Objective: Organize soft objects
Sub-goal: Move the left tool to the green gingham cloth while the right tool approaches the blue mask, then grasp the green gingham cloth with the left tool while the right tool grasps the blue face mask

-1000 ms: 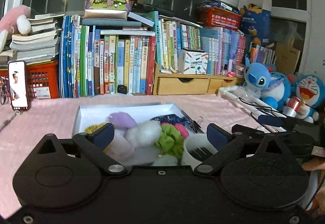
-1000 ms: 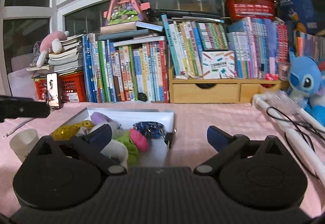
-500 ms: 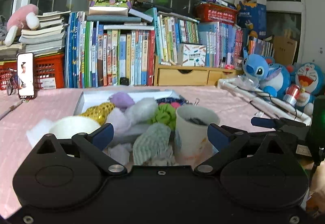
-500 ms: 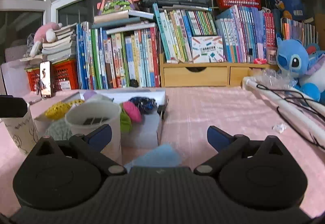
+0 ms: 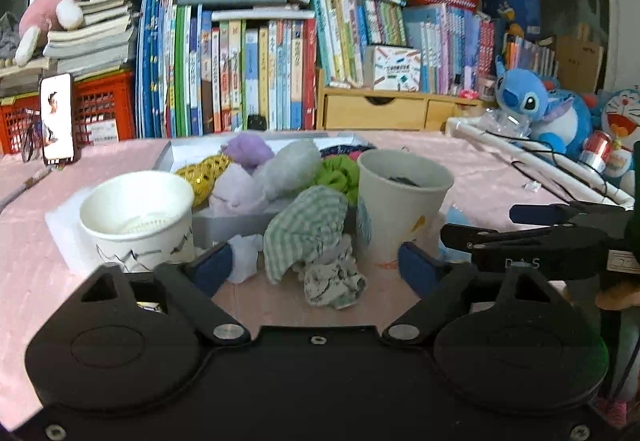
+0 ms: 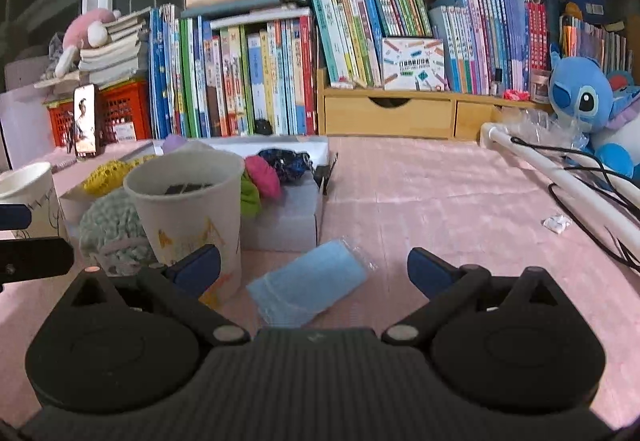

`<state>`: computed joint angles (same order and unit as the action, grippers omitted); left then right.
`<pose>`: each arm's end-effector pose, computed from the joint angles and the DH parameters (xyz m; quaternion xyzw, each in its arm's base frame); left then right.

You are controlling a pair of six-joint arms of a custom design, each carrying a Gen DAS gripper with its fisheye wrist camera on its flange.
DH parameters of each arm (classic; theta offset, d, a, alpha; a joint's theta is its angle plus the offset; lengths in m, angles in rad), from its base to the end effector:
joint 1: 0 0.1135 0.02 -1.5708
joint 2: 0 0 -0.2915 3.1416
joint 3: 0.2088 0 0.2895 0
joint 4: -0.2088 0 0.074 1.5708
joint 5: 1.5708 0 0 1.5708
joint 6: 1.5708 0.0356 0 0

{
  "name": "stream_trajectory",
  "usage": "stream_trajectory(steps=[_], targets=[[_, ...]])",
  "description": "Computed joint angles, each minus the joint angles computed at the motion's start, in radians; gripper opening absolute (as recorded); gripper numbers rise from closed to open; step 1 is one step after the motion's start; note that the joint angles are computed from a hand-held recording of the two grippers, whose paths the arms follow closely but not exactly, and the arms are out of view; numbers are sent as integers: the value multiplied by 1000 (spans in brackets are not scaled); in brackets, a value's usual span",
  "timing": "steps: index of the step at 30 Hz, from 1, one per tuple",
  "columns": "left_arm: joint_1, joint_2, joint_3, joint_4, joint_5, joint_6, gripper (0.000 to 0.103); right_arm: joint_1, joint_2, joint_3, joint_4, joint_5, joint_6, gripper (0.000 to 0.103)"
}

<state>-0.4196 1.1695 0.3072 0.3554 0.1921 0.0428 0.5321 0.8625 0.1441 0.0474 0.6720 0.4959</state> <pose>0.2084 -0.1004 0.1529 0.2439 0.8239 -0.1757 0.4805 0.1516 0.0635 0.1303 0.1280 0.8526 -0.0567 0.5035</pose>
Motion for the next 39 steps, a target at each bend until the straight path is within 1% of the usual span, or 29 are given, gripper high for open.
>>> stream_trajectory(steps=[1,3,8,11,14,17,19,21,22,26,28,29,31,32,34,39], targets=[[-4,20,9,2,-6,-7,74,-6,13,9,-13,-12,1,99],[-14,57,21,16,-21,-21,72,-16,35,21,-23,-30,-4,97],[-60,142,39,82,-103,-27,68,-42,91,39,-24,-71,-5,90],[-74,182,49,111,-116,-32,67,-54,105,46,-22,-101,-7,85],[-94,213,62,129,-138,-30,64,-60,112,54,-24,-124,-10,79],[-107,252,81,142,-155,-39,60,-69,129,62,-16,-147,-19,70],[-110,269,92,138,-155,-44,51,-72,148,67,-9,-156,-19,64],[-104,281,101,128,-139,-44,47,-62,159,67,-4,-151,-16,61],[-101,283,104,124,-128,-45,44,-57,164,71,-9,-145,-13,58],[-103,280,100,124,-123,-36,38,-45,156,66,-16,-139,-5,55],[-106,270,95,120,-125,-30,35,-40,138,61,-26,-135,4,53],[-107,266,93,119,-127,-27,34,-35,131,61,-33,-131,8,52],[-108,257,90,115,-130,-22,34,-20,119,66,-58,-114,23,44],[-107,249,87,110,-129,-23,33,-14,109,66,-68,-104,27,42],[-104,233,83,98,-125,-22,33,-4,86,68,-93,-90,35,32],[-85,176,58,55,-103,6,34,7,25,63,-163,-64,66,30]])
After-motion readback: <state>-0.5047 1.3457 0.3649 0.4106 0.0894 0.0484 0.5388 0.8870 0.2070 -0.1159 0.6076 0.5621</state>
